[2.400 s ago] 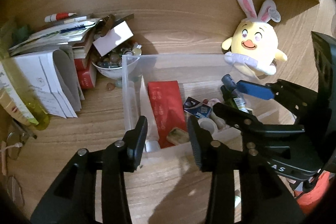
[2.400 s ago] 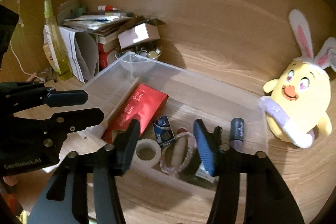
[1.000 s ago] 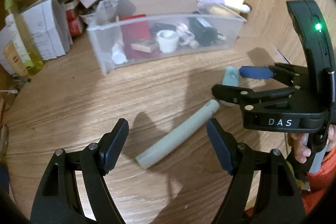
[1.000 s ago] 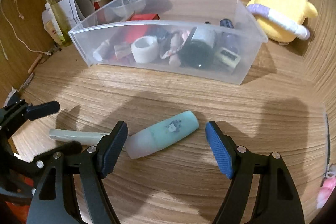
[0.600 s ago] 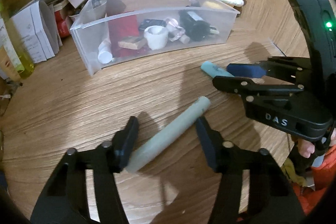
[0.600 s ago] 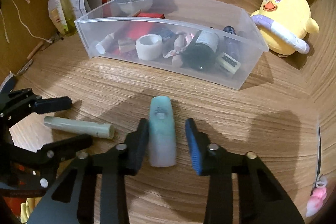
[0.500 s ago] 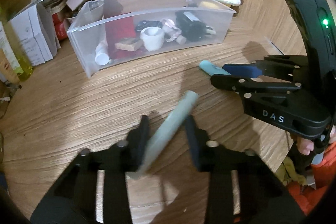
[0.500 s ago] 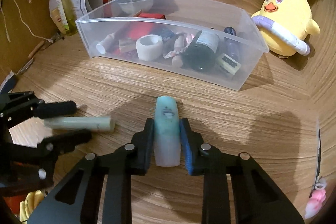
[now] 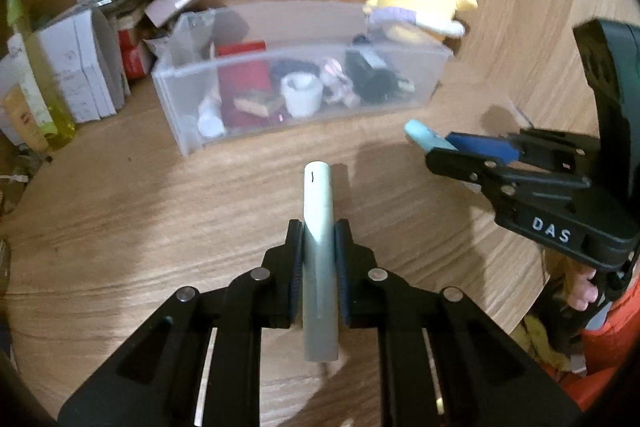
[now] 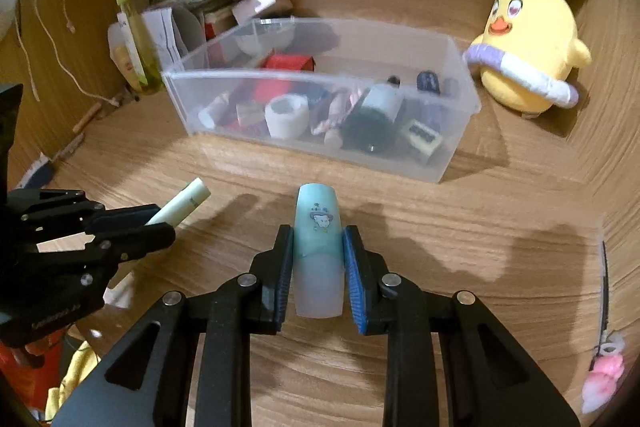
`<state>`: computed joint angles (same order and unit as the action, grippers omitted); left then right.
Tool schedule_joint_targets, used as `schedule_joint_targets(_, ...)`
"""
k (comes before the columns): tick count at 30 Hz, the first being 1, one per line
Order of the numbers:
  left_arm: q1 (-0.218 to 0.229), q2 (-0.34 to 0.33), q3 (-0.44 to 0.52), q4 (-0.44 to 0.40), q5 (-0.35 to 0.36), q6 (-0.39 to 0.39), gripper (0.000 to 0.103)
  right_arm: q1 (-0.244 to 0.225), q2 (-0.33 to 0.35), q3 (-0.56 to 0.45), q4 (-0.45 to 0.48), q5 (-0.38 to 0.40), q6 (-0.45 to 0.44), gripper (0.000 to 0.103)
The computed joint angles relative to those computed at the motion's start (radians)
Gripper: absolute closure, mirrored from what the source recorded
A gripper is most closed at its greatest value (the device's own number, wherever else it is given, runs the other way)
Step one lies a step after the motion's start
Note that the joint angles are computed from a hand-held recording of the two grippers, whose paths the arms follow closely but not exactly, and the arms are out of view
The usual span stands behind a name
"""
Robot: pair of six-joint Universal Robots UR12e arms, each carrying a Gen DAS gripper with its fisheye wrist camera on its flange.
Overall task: Organize objects
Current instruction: 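Carry the pale green stick and mint-green tube into the clear box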
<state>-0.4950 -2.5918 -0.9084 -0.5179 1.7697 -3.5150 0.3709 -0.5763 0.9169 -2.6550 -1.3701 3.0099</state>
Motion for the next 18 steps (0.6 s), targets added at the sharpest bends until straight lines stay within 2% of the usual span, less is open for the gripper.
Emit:
schedule_joint_targets(8,-0.01,0.031,-0.033,0.079,0.067,-0.033,0.088,-0.007,-0.018,0.015,-0.082,0.02,0.007,0.08)
schedule_joint_targets(18,-0.009,0.019,0.012,0.143,0.139,-0.023,0.088,-0.011,-0.006,-0.032,-0.126,0.025,0.003,0.08)
